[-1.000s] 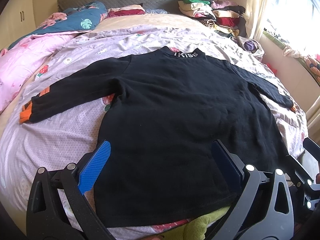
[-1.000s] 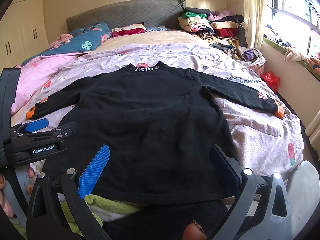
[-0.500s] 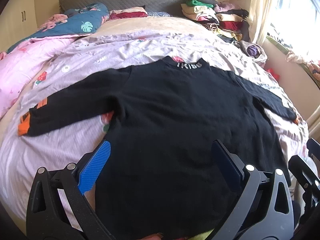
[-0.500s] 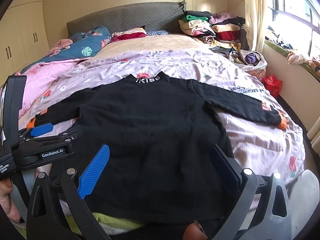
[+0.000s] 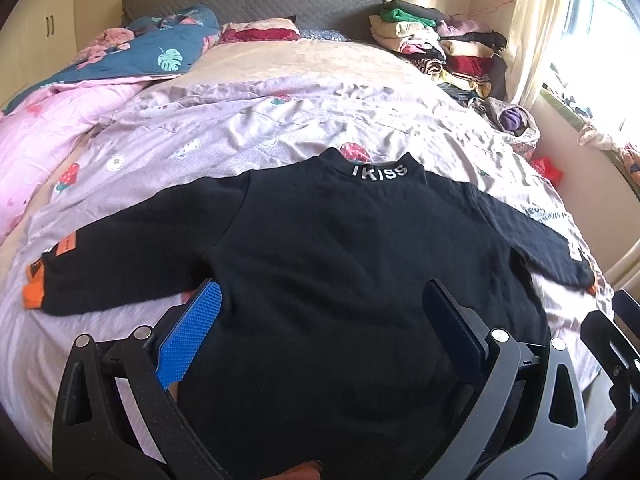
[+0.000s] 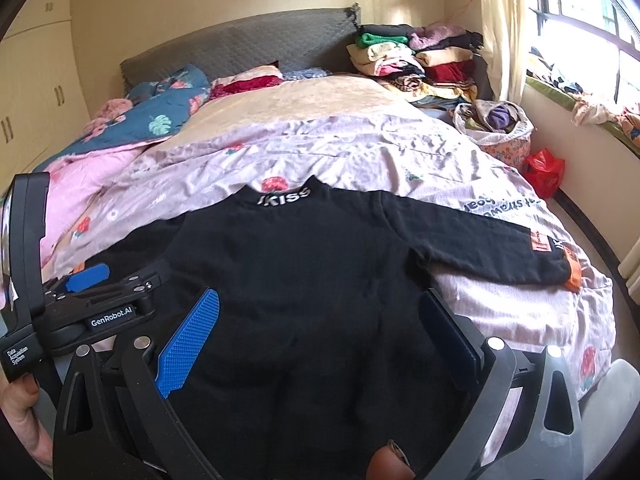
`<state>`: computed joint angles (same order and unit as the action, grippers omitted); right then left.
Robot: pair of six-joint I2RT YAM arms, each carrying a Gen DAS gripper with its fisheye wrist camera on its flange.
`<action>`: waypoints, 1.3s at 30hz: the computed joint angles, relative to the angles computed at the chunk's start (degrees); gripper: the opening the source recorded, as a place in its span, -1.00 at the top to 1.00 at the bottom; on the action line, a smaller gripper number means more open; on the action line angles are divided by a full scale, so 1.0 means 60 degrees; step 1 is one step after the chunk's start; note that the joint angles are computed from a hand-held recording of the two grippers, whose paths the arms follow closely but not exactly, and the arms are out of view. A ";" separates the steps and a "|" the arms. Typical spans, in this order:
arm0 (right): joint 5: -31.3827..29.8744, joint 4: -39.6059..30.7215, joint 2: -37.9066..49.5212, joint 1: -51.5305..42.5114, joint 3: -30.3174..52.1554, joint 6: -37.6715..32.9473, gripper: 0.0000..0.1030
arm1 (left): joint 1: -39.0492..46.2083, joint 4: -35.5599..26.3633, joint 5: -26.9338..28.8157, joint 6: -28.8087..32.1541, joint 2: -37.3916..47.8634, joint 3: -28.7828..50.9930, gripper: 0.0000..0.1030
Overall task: Fold small clothes
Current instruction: 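Reach the right tool to the orange sleeve cuff and grasp it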
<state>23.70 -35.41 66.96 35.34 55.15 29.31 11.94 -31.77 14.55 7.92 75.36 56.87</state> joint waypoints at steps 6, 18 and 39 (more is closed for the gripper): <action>-0.0688 0.0298 0.0218 -0.1413 0.0026 -0.0509 -0.92 | -0.0733 0.0207 -0.0412 -0.0582 0.1164 0.0829 -0.84; -0.2123 0.1068 0.0733 -0.4473 -0.0436 -0.1107 -0.92 | -0.2088 0.0296 -0.1072 -0.0959 0.3131 0.1979 -0.84; -0.4465 0.2224 0.3106 -0.9614 -0.0437 -0.1361 -0.92 | -0.3692 0.0458 -0.1540 -0.1467 0.5200 0.3495 -0.84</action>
<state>-3.09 -22.07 85.60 -22.34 52.52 21.14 -10.21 -29.02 5.31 -0.89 106.55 77.84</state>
